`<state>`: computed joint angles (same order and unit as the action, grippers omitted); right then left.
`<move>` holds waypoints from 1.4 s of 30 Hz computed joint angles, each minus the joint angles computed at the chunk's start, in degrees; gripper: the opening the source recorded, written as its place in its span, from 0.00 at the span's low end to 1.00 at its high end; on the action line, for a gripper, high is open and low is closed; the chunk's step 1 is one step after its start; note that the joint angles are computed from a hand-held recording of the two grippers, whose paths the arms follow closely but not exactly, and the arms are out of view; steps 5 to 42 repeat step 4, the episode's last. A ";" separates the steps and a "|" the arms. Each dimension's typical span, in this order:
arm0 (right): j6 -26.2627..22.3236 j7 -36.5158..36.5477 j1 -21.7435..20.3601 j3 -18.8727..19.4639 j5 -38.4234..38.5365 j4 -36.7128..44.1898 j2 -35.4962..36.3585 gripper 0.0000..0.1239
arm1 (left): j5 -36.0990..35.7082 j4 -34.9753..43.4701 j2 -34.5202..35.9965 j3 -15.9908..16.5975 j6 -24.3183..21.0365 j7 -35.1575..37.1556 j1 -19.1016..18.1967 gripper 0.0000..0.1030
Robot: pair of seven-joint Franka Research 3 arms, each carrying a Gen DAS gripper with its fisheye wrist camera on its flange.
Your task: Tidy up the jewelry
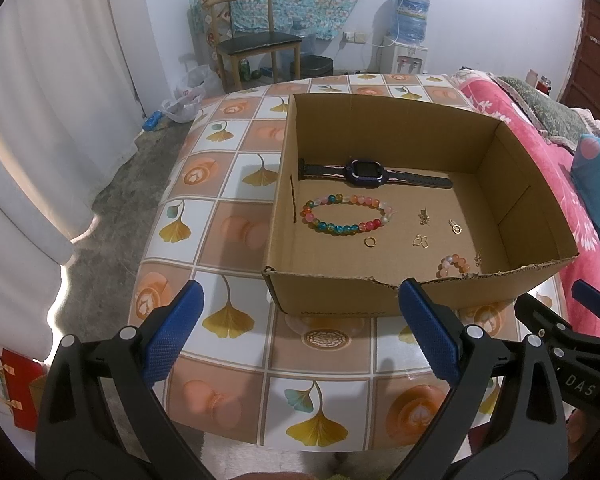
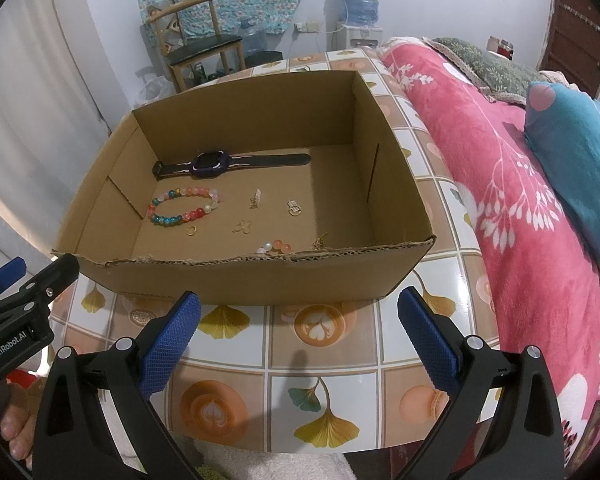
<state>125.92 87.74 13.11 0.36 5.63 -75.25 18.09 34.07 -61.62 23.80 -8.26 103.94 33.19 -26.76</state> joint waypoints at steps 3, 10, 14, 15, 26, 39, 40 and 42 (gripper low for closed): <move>-0.01 -0.08 -0.04 0.00 0.10 0.05 0.02 0.78 | -0.02 0.14 0.09 0.04 -0.02 -0.02 -0.07 0.92; -0.04 -0.13 -0.05 0.01 0.11 0.08 0.05 0.78 | -0.05 0.29 0.18 0.02 -0.07 -0.04 -0.11 0.92; -0.04 -0.13 -0.05 0.01 0.11 0.08 0.05 0.78 | -0.05 0.29 0.18 0.02 -0.07 -0.04 -0.11 0.92; -0.04 -0.13 -0.05 0.01 0.11 0.08 0.05 0.78 | -0.05 0.29 0.18 0.02 -0.07 -0.04 -0.11 0.92; -0.04 -0.13 -0.05 0.01 0.11 0.08 0.05 0.78 | -0.05 0.29 0.18 0.02 -0.07 -0.04 -0.11 0.92; -0.04 -0.13 -0.05 0.01 0.11 0.08 0.05 0.78 | -0.05 0.29 0.18 0.02 -0.07 -0.04 -0.11 0.92; -0.04 -0.13 -0.05 0.01 0.11 0.08 0.05 0.78 | -0.05 0.29 0.18 0.02 -0.07 -0.04 -0.11 0.92; -0.04 -0.13 -0.05 0.01 0.11 0.08 0.05 0.78 | -0.05 0.29 0.18 0.02 -0.07 -0.04 -0.11 0.92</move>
